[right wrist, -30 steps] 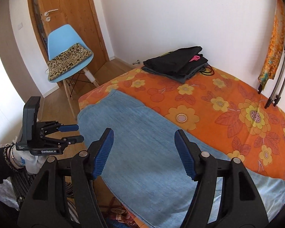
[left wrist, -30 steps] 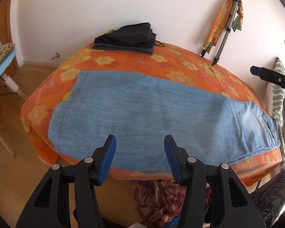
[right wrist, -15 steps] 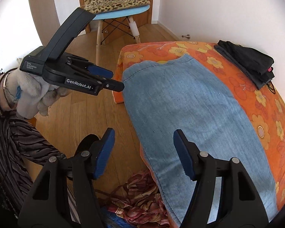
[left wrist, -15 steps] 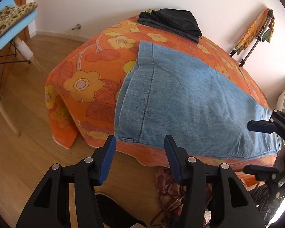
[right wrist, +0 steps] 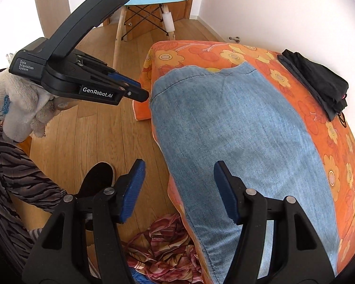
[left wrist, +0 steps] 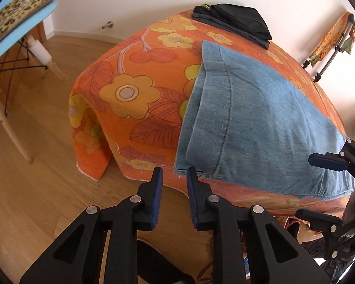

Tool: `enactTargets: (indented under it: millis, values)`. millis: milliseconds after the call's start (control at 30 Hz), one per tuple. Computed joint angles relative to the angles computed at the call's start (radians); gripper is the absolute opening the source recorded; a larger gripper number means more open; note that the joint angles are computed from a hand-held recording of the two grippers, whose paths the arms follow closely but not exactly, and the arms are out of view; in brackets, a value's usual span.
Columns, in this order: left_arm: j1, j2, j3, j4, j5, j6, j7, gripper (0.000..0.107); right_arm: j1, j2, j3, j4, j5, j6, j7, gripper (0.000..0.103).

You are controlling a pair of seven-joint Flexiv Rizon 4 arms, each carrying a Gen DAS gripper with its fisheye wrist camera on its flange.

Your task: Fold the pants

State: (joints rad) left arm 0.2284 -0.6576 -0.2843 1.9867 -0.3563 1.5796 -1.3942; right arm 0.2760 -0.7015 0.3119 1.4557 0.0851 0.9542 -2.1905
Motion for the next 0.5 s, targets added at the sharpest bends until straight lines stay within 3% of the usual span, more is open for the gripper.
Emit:
enactTargets:
  millis: [100, 200, 300, 367, 433, 500]
  values:
    - [0.033, -0.003, -0.031, 0.018, 0.006, 0.018, 0.016, 0.019, 0.031, 0.012, -0.021, 0.047, -0.038, 0.071, -0.008, 0.063]
    - [0.106, -0.021, -0.116, 0.03, 0.004, 0.012, 0.04, 0.019, 0.048, 0.003, -0.025, 0.053, -0.072, 0.087, -0.004, 0.063]
    - [0.082, -0.023, -0.089, 0.02, 0.007, -0.011, 0.041, 0.019, 0.099, -0.006, -0.082, 0.094, -0.158, 0.187, 0.023, 0.063]
    - [0.098, -0.031, -0.112, 0.023, 0.001, -0.009, 0.053, 0.019, 0.12, -0.019, -0.109, 0.104, -0.213, 0.22, 0.052, 0.061]
    - [0.126, -0.056, -0.154, 0.019, -0.005, 0.001, 0.065, 0.019, 0.131, -0.036, -0.124, 0.089, -0.251, 0.215, 0.09, 0.037]
    - [0.145, -0.078, -0.179, 0.011, -0.01, -0.022, 0.073, 0.019, 0.113, -0.058, -0.1, 0.037, -0.245, 0.156, 0.125, 0.026]
